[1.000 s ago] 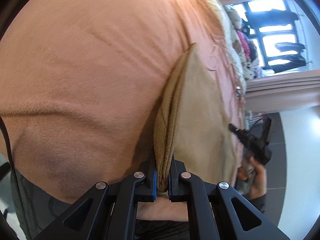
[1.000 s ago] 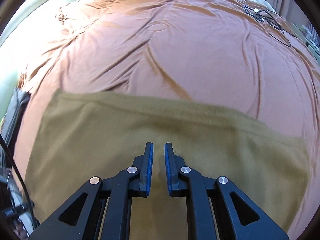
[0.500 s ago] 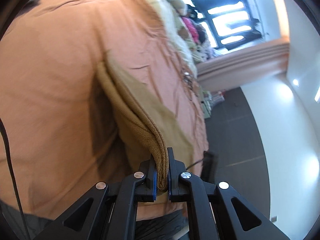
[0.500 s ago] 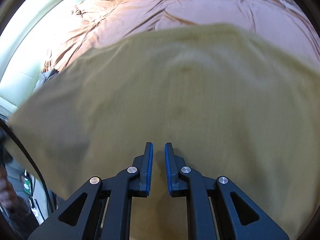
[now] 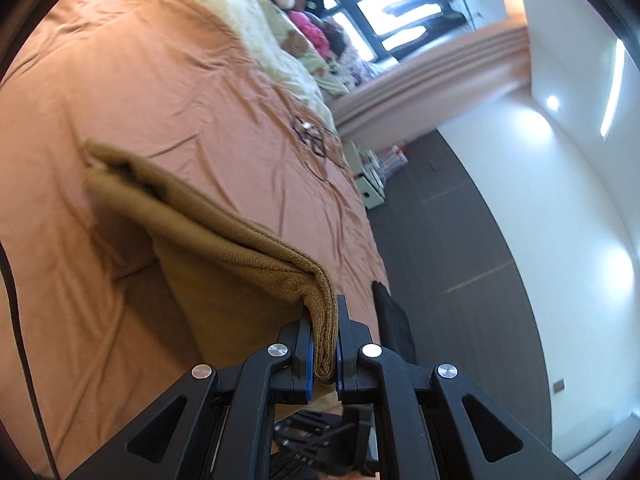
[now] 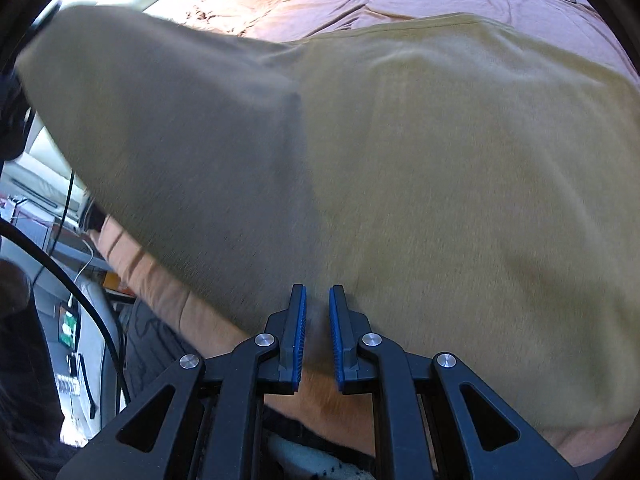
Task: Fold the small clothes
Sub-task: 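Fold the held khaki edge over the shirt with the left tool, then open it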
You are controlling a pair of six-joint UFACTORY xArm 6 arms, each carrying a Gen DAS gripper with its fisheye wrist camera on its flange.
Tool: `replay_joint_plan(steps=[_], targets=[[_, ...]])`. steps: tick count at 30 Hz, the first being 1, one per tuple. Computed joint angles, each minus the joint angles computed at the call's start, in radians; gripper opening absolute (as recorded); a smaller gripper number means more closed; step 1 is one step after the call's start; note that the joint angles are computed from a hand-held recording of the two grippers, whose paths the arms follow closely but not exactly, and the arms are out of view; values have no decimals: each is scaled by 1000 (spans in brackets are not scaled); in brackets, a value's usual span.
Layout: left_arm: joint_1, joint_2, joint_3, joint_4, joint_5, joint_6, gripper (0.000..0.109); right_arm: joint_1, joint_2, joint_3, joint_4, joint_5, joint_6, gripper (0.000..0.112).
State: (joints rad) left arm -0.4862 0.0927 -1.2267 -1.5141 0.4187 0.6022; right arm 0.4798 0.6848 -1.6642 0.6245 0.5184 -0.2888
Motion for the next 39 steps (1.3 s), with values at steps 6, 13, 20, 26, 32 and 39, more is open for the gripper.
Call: replay_joint_plan(steps=[6,13,20,26,32,39], targets=[[-42,108,-151,125,34,-74,7,-16,-56,92,153,-12,-143,9],[-96,240,-327,283,89,-178,7,-61,-201,264,287,-95,-250,11],[-147,386,-511,396,156,-257,7,-121,-380,468,400,-201,-356,59],[-189,550,-710,489,235,-351,7,-166,-494,596,482,-228,-430,59],[-224,741,-956,580,352,-463,7,-189,-582,692,473,-241,-412,59],[-239,895,-1160,681,479,-613,43,-220,-635,744,323,-219,-272,59]])
